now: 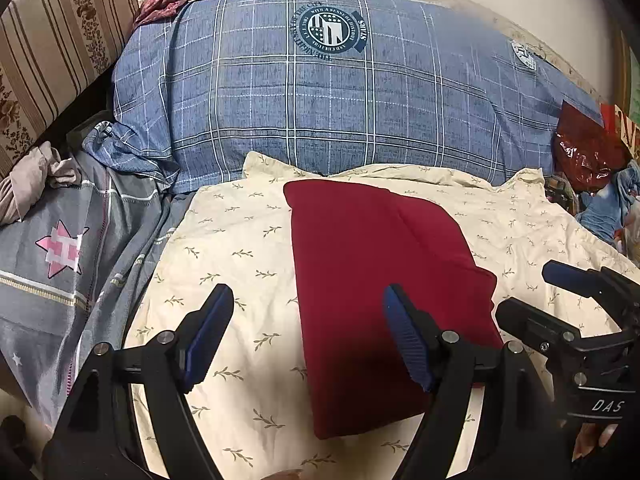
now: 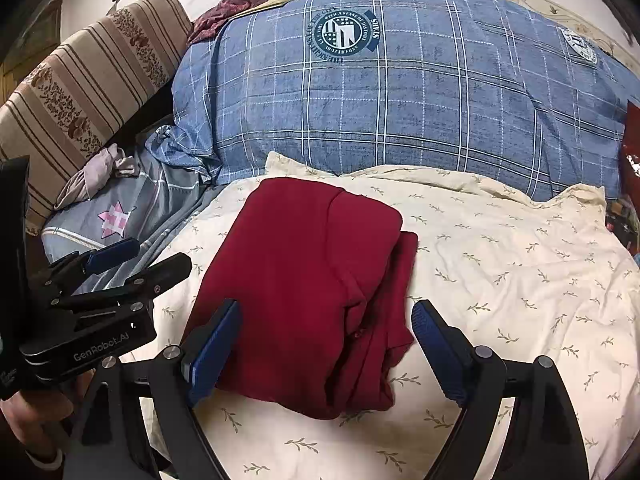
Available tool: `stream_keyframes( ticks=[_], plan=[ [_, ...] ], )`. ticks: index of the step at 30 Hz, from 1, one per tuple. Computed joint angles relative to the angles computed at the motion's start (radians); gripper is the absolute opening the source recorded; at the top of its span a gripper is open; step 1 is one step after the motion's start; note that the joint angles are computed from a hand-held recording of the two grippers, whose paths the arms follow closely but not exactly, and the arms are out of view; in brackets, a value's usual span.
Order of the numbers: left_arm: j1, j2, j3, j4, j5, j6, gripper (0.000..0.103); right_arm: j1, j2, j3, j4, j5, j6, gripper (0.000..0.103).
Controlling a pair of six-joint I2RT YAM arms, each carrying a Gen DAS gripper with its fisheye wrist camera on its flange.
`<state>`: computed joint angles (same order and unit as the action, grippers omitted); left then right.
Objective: Fold small clothes
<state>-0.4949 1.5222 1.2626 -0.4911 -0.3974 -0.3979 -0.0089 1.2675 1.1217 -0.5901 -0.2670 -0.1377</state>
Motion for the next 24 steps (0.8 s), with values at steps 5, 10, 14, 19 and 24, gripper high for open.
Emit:
stream_keyframes(
  ticks=[5,10,14,19,24],
  plan=[
    [0.002,0.0,-0.005,0.004,0.003,0.0,0.077,0.0,0.014,0.005,-0.001,-0.005,-0.006,0.088],
    [0.011,0.003,-0.009,0.009,0.02,0.001,0.077,0.001,0.025,0.007,-0.004,-0.004,-0.004,0.088],
    [0.012,0.005,-0.011,0.011,0.025,0.0,0.077,-0.001,0.026,0.006,-0.003,-0.005,-0.004,0.088],
    [0.009,0.007,-0.011,0.012,0.02,0.001,0.077,0.003,0.026,0.006,-0.005,-0.001,-0.001,0.088],
    [0.012,0.009,-0.012,0.011,0.021,-0.001,0.077,0.004,0.036,0.007,-0.002,-0.003,-0.007,0.088]
  ],
)
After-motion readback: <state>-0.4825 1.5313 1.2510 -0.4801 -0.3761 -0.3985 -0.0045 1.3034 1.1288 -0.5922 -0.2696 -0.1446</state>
